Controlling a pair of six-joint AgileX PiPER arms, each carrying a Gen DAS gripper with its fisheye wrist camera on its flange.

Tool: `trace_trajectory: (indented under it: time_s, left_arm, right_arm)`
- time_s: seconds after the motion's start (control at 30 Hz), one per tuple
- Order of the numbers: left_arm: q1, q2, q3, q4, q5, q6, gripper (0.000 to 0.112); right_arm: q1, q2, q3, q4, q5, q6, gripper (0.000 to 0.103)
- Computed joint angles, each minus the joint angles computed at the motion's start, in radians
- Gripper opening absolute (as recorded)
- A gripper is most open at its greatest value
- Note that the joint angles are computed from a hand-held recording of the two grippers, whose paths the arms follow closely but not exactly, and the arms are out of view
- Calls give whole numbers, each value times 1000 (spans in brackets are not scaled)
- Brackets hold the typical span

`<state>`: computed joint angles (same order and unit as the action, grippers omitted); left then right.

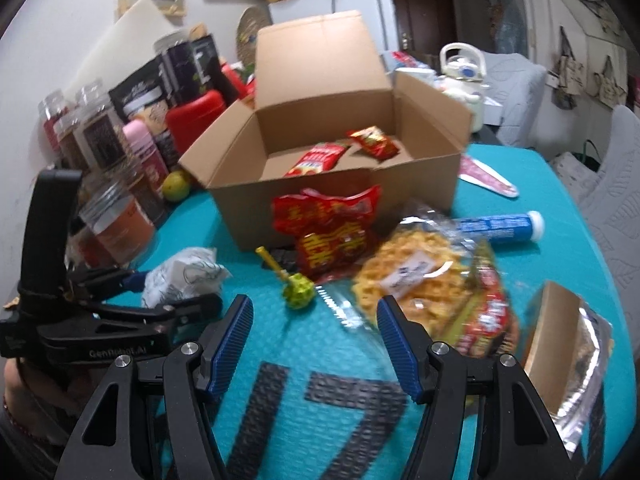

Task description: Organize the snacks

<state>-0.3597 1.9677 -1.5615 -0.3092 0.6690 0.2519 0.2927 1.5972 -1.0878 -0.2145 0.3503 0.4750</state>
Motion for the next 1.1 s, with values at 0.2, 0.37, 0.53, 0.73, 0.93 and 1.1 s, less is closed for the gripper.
trace_trajectory:
  time_s: [0.2, 0.37, 0.53, 0.73, 0.93, 1.1]
  left_arm:
    - [61, 16, -6, -105, 17, 86, 68]
    - [97, 9, 2, -136, 24, 129, 68]
    - [116, 32, -21, -138, 29, 138, 68]
    - [131, 69, -64, -155, 63, 145, 68]
    - [125, 70, -70, -145, 61, 136, 68]
    - [120, 58, -50, -150, 56, 131, 68]
  right_arm:
    - [34, 77, -72, -13, 25, 15, 60]
    - [37, 159, -152, 19, 64, 3, 57]
    - [28, 237, -233, 63, 110, -42, 51]
    - [27, 289, -281, 45, 138, -14, 40]
    - [34, 296, -283, 19, 139, 3, 26]
    - [50, 261, -236, 7, 126, 12, 25]
